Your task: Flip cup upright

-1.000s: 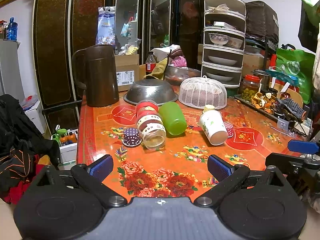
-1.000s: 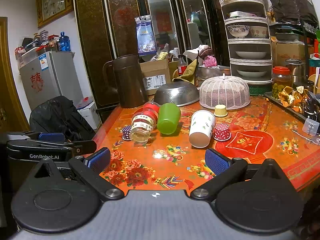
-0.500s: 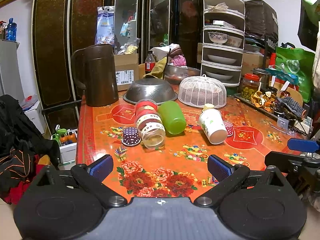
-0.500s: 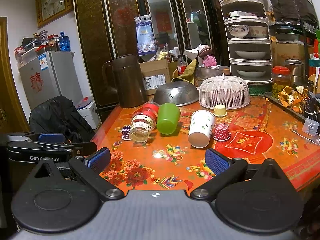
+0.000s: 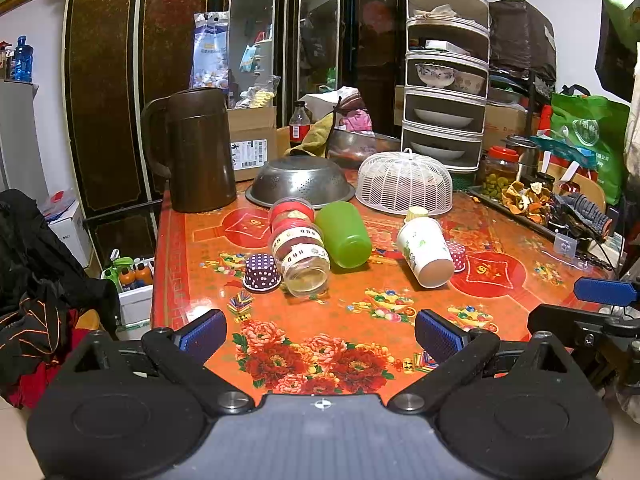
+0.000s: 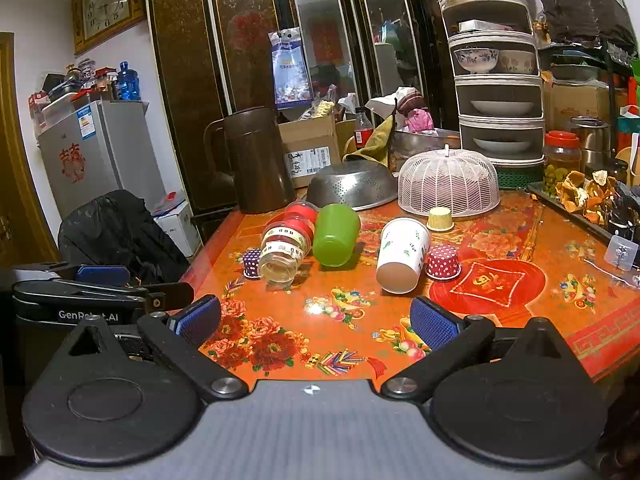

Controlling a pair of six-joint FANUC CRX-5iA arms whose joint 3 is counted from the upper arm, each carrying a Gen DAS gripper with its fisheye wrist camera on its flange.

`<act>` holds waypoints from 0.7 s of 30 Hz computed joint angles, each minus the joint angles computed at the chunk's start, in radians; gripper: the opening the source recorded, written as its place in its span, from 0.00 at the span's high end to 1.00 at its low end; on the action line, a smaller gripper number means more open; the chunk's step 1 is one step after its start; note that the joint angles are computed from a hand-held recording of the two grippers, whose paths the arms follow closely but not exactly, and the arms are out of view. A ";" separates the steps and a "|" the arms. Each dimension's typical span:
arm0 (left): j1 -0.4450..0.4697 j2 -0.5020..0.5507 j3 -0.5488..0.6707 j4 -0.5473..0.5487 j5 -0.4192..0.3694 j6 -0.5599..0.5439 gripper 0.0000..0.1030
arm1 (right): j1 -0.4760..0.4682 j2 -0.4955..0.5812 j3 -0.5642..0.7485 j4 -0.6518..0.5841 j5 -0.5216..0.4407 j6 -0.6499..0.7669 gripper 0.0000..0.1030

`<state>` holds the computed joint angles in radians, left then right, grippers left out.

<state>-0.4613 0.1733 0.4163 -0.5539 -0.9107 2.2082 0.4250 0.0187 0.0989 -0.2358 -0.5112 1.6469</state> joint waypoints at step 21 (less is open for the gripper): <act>-0.001 0.001 0.001 -0.001 -0.002 0.002 0.02 | -0.001 0.001 -0.002 0.003 0.002 -0.005 0.01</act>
<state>-0.4622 0.1741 0.4173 -0.5547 -0.9123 2.2105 0.4243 0.0196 0.0970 -0.2332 -0.5093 1.6421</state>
